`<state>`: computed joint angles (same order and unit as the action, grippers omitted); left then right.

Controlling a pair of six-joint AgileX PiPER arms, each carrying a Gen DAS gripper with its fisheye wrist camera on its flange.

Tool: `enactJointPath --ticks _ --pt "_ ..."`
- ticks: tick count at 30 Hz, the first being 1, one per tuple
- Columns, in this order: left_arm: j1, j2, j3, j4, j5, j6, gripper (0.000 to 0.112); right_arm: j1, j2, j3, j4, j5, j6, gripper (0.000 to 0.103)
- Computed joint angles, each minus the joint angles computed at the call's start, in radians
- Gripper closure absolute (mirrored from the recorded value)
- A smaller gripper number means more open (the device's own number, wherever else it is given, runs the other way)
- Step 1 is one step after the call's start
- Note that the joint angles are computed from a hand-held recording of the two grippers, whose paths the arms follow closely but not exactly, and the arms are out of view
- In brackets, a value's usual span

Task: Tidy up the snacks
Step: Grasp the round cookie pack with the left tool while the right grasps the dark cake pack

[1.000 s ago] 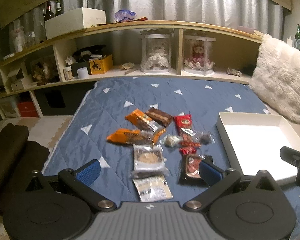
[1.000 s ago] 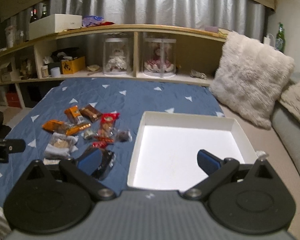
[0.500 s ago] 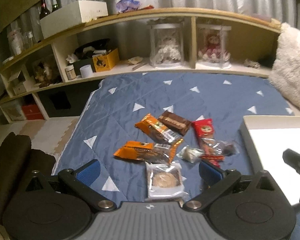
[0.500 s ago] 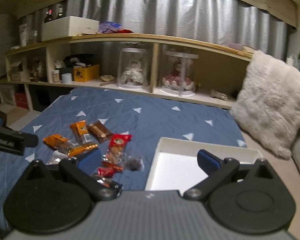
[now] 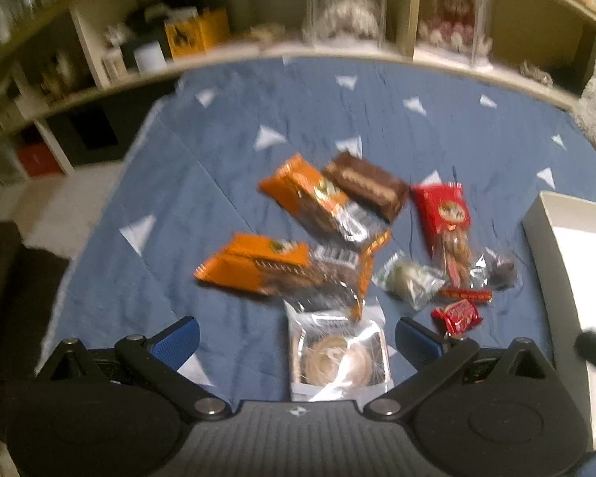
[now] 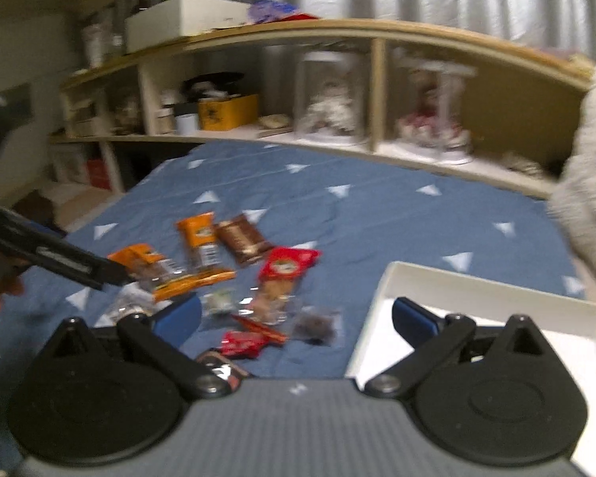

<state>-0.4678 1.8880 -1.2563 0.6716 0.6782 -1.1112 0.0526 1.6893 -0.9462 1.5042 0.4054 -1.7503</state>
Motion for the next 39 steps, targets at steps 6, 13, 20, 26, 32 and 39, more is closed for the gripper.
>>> enactJointPath --ticks 6,13,20,26,32,39 --pt "0.026 0.084 -0.056 -0.045 -0.007 0.097 0.009 0.002 0.096 -0.088 -0.211 0.133 0.007 0.000" --pt "0.117 0.121 -0.038 -0.320 -0.171 0.370 0.009 0.035 0.201 -0.232 -0.504 0.283 0.216 0.000" --pt "0.123 0.160 -0.048 -0.304 -0.173 0.382 0.009 0.059 0.301 -0.368 -0.661 0.408 0.403 0.001" --pt "0.134 0.163 -0.046 -0.333 -0.184 0.401 0.009 0.065 0.276 -0.344 -0.739 0.469 0.434 0.001" --pt "0.132 0.153 -0.040 -0.335 -0.176 0.399 0.009 0.083 0.220 -0.325 -0.824 0.572 0.541 0.003" --pt "0.108 0.146 -0.053 -0.371 -0.138 0.379 0.013 0.133 0.128 -0.218 -0.848 0.413 0.661 0.010"
